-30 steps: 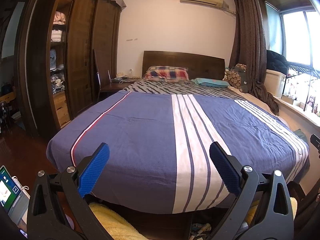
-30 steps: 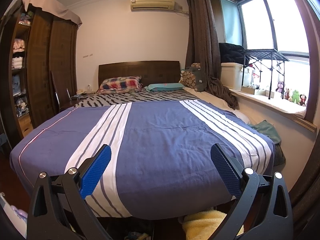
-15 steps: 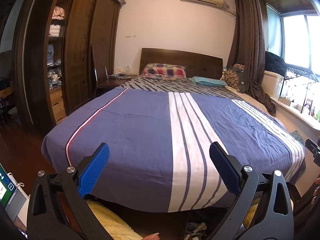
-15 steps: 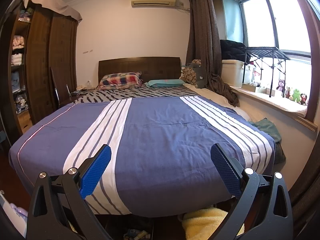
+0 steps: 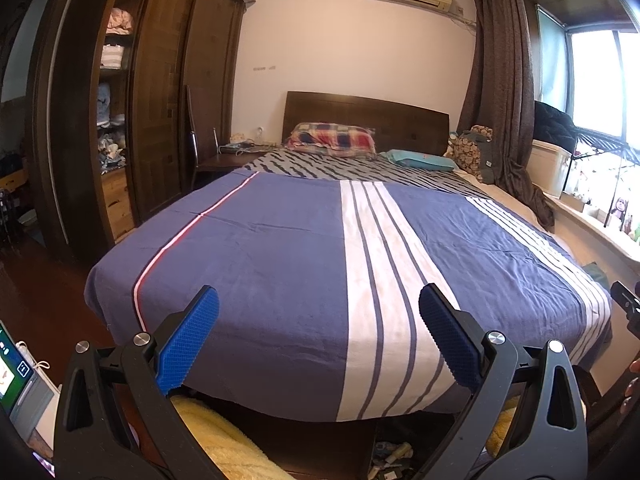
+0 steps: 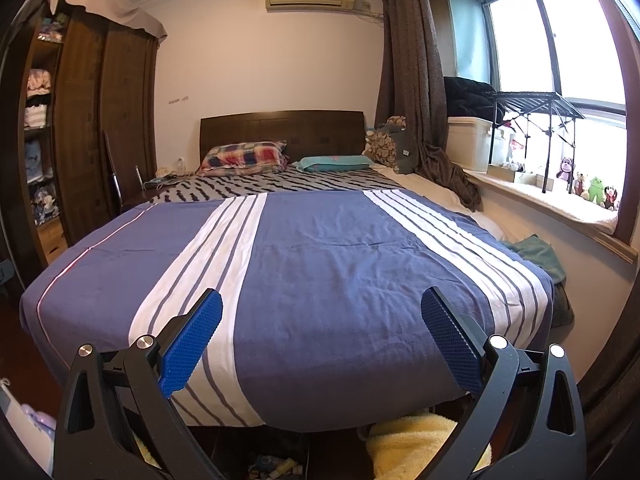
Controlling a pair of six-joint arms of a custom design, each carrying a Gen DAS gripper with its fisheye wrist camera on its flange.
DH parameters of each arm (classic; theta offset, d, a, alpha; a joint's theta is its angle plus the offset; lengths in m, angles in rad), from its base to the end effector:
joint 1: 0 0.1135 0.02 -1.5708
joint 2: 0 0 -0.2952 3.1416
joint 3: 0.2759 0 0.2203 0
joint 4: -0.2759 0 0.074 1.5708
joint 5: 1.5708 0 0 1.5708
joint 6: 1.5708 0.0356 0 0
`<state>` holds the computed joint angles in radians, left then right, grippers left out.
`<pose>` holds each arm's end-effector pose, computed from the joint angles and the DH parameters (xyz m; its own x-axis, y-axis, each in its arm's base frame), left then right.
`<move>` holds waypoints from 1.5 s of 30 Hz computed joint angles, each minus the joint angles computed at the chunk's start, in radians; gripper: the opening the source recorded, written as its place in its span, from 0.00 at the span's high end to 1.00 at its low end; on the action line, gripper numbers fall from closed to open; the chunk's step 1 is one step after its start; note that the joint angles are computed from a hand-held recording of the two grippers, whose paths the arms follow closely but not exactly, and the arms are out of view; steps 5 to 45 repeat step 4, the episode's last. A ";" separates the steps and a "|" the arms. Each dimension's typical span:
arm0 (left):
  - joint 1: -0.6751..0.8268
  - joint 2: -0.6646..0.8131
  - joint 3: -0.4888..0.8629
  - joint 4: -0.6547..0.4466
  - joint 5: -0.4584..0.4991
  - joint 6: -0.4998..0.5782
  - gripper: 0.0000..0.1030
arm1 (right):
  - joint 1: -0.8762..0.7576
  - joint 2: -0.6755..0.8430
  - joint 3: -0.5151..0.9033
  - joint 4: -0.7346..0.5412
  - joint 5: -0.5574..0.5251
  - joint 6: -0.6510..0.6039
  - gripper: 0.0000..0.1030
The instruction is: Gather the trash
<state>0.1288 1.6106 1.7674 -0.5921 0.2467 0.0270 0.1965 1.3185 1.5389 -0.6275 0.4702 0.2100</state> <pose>0.3285 0.0338 0.4551 -0.4155 -0.0274 -0.9092 0.1063 0.9912 -0.0785 0.2357 0.0305 0.4624 -0.3310 0.1236 -0.9355 0.3098 0.9507 0.0160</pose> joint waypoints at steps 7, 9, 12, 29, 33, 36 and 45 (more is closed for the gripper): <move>0.002 0.000 0.001 -0.003 -0.001 0.004 0.08 | -0.001 0.002 -0.001 0.002 -0.003 0.001 0.03; 0.002 0.000 0.001 -0.003 -0.001 0.004 0.08 | -0.001 0.002 -0.001 0.002 -0.003 0.001 0.03; 0.002 0.000 0.001 -0.003 -0.001 0.004 0.08 | -0.001 0.002 -0.001 0.002 -0.003 0.001 0.03; 0.002 0.000 0.001 -0.003 -0.001 0.004 0.08 | -0.001 0.002 -0.001 0.002 -0.003 0.001 0.03; 0.002 0.000 0.001 -0.003 -0.001 0.004 0.08 | -0.001 0.002 -0.001 0.002 -0.003 0.001 0.03; 0.002 0.000 0.001 -0.003 -0.001 0.004 0.08 | -0.001 0.002 -0.001 0.002 -0.003 0.001 0.03; 0.002 0.000 0.001 -0.003 -0.001 0.004 0.08 | -0.001 0.002 -0.001 0.002 -0.003 0.001 0.03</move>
